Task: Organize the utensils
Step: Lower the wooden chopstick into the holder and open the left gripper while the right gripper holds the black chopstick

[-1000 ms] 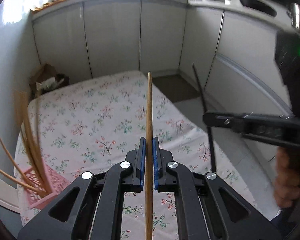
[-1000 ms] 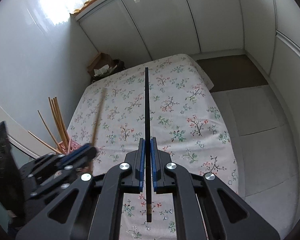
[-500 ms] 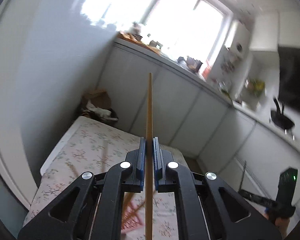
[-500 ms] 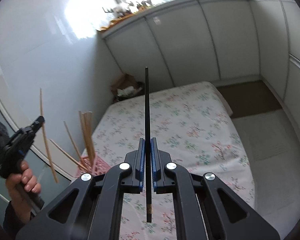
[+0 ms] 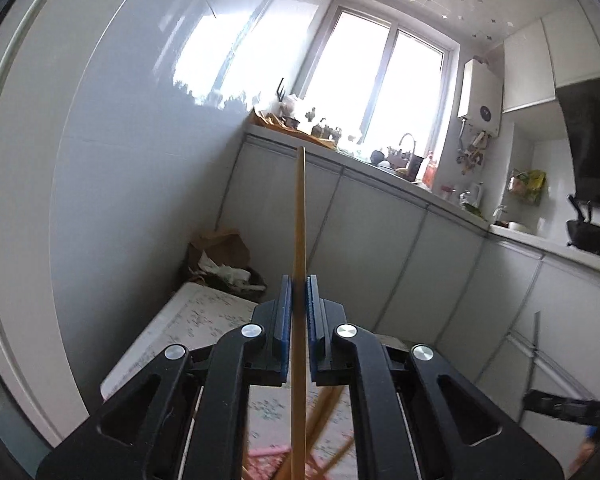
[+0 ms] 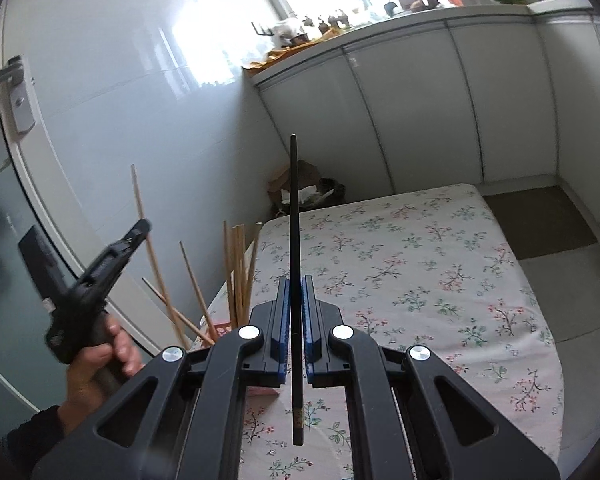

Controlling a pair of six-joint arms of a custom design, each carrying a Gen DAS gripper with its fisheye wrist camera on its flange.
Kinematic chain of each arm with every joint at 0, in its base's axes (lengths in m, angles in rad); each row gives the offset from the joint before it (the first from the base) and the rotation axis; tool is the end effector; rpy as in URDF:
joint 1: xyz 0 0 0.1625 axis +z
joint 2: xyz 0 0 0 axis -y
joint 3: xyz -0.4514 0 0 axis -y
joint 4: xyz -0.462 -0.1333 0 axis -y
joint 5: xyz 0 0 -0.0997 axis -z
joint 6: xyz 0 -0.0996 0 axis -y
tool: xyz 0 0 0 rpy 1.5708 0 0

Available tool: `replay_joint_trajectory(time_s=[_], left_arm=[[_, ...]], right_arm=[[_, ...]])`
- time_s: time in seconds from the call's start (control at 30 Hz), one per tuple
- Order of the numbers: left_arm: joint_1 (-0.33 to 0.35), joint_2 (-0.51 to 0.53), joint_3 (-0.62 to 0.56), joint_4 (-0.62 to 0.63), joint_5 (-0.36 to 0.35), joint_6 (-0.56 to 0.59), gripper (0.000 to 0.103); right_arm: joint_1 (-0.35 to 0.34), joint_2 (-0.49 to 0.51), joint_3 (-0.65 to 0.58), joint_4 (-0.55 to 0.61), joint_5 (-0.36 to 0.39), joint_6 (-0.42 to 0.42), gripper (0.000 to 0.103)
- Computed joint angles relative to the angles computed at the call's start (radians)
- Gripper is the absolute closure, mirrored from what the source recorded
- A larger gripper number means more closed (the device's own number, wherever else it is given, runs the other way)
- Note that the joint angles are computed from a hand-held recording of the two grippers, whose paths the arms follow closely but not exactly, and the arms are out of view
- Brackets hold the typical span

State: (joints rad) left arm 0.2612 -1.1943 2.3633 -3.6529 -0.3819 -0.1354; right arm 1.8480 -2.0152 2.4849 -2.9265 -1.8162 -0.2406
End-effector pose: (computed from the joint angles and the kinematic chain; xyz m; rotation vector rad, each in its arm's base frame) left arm -0.3638 -0.3309 0.2133 0.5977 2.1892 -1.7563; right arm 0.2023 -0.3124 0.3771 0.5278 -2.5978 1.2613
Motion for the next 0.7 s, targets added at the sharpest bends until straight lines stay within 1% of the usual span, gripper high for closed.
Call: replay_joint_trajectory(time_s=[0.03,0.07,0.17,0.23,0.37,0.43,0.63,0.7], left_arm=[[0.009,0.022,-0.006,-0.055,-0.001,0.043,0.097],[0.015,0.033,-0.007,-0.082,-0.005,0.061,0.097],[0.031,0.044,0.000,-0.103,-0.019,0.064,0.097],[0.034,0.060,0.002,-0.128,-0.016,0.090,0.097],[0.037,0.077,0.015,-0.096,-0.004,0.086,0.097],[0.030,0.093,0.019,-0.094,0.005,0.106,0.097],[0.014,0.139,0.004,-0.139,0.038,0.197,0.097],[0.014,0.138,0.009,-0.132,0.041,0.195,0.097]], right_arm=[[0.001,0.004,0.001,-0.003,0.002,-0.002,0.097],[0.002,0.008,0.001,-0.004,0.003,0.000,0.097],[0.000,0.016,0.002,-0.005,0.004,-0.002,0.097],[-0.009,0.012,0.004,-0.002,0.013,-0.004,0.097],[-0.017,0.013,0.005,-0.004,0.018,-0.012,0.097],[-0.016,0.009,0.007,-0.007,0.017,-0.011,0.097],[-0.016,0.003,0.010,-0.009,0.025,-0.005,0.097],[-0.016,0.002,0.011,-0.009,0.032,-0.004,0.097]])
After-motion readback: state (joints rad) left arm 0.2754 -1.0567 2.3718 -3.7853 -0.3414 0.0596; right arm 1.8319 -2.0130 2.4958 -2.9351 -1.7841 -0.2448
